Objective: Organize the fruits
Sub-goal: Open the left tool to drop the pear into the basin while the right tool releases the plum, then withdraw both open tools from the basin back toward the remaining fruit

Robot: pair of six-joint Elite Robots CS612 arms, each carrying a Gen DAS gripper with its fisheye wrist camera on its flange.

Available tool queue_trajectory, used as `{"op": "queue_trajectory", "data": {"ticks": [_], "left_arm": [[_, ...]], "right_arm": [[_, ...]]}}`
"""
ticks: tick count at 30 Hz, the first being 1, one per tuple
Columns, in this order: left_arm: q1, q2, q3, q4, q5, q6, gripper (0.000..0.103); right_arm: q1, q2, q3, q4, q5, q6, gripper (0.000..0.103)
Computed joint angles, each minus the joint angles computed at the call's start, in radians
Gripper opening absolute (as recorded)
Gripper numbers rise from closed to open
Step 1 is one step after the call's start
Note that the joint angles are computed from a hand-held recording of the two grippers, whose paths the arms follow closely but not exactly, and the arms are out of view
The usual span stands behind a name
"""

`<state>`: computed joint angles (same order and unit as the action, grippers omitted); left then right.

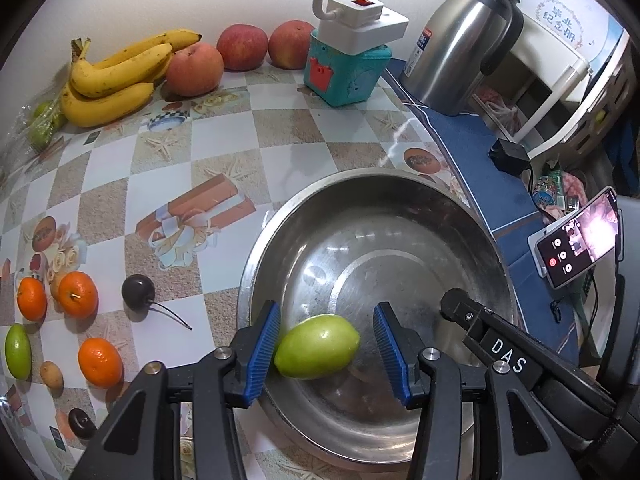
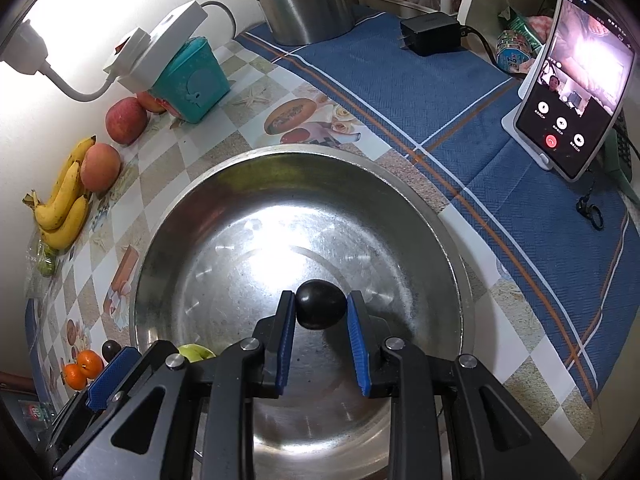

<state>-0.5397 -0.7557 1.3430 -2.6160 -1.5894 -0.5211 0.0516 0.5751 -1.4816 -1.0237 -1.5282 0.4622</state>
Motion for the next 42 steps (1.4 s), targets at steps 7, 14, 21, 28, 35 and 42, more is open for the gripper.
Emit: {"op": "queue_trajectory", "data": {"ticks": [7, 14, 21, 28, 35, 42], "left_arm": [[0.006, -0.013, 0.015, -0.02, 0.0, -0.023, 0.053], [0.015, -0.036, 0.039, -0.022, 0.065, -0.076, 0.065], [0.021, -0.06, 0.066, 0.043, 0.233, -0.147, 0.076], [0.034, -0.073, 0.082, 0.098, 0.333, -0.184, 0.086], [0.056, -0.089, 0.106, 0.13, 0.368, -0.259, 0.098], [0.072, -0.11, 0.137, 0.155, 0.415, -0.301, 0.101]], "right_arm": [[0.001, -0.001, -0.005, -0.007, -0.009, 0.002, 0.034], [0.004, -0.003, -0.008, -0.016, -0.015, -0.009, 0.044], [0.009, -0.006, -0.001, -0.02, -0.012, -0.027, 0.054], [0.02, -0.008, 0.004, -0.033, -0.001, -0.062, 0.06], [0.035, -0.01, 0.013, -0.055, 0.013, -0.105, 0.076], [0.049, -0.012, 0.019, -0.068, 0.012, -0.141, 0.081]]}}
